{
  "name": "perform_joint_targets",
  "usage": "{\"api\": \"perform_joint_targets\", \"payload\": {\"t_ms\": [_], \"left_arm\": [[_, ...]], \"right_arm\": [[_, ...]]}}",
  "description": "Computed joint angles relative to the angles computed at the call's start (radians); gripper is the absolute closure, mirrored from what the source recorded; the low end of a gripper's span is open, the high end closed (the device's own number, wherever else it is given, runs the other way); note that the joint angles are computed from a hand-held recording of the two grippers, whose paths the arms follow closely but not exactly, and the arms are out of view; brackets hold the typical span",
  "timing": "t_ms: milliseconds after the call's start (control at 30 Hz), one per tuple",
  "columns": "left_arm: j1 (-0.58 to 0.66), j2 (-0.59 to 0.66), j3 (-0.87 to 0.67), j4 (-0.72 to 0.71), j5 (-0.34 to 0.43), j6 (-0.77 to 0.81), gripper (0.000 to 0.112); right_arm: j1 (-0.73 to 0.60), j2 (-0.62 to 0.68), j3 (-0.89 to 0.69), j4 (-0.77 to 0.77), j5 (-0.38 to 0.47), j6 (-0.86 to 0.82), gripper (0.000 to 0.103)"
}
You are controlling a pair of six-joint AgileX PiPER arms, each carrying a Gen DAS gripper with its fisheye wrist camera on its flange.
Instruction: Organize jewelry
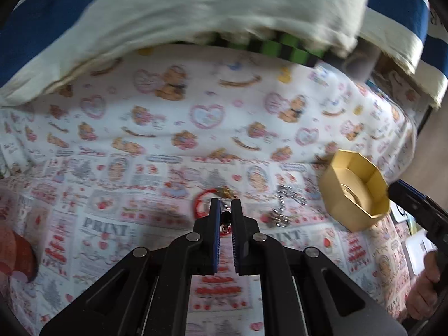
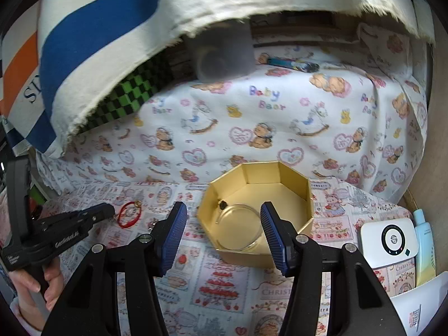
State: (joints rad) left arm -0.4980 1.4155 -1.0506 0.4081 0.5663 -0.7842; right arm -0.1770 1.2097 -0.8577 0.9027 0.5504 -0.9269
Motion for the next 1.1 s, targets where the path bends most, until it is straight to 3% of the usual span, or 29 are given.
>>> {"api": "perform_joint_targets", "payload": {"t_ms": [133,233,400,633,733,900,1100], "left_arm": [[0.045,-0.026,0.022,-0.017,-0.03,0.007,0.106],[0.055,-0.028,0.026,0.0,-0.042,-0.022,0.106],[0.067,-0.023,0.029,0.026,-0.043,-0.059,0.106],[0.114,-0.026,0.032,0.006,-0.039,-0.03,0.106],[0.13,-0.038,0.036,-0.021,-0.045,-0.006,0.106],[0.083,-0.035,0.03,0.14,0.002,-0.131,0.106],[0.043,-0.077,0.043,0.238,0.006,-0.22,0.106]], "right_arm": [[0.046,-0.025,0.019,-0.009,-0.019,0.002,0.046],[0.17,-0.018,0.022,-0.22,-0.135,0.201,0.046],[0.245,0.06,-0.077,-0.313,-0.027,0.356,0.046],[0.407,0.189,-0.161,-0.539,-0.032,0.625,0.046],[0.46,0.245,-0.201,-0.658,-0.042,0.753,0.055],[0.51,0.329,-0.262,-0.839,-0.041,0.903,0.063],[0.528,0.386,-0.291,-0.906,-0.045,0.943,0.07]]}}
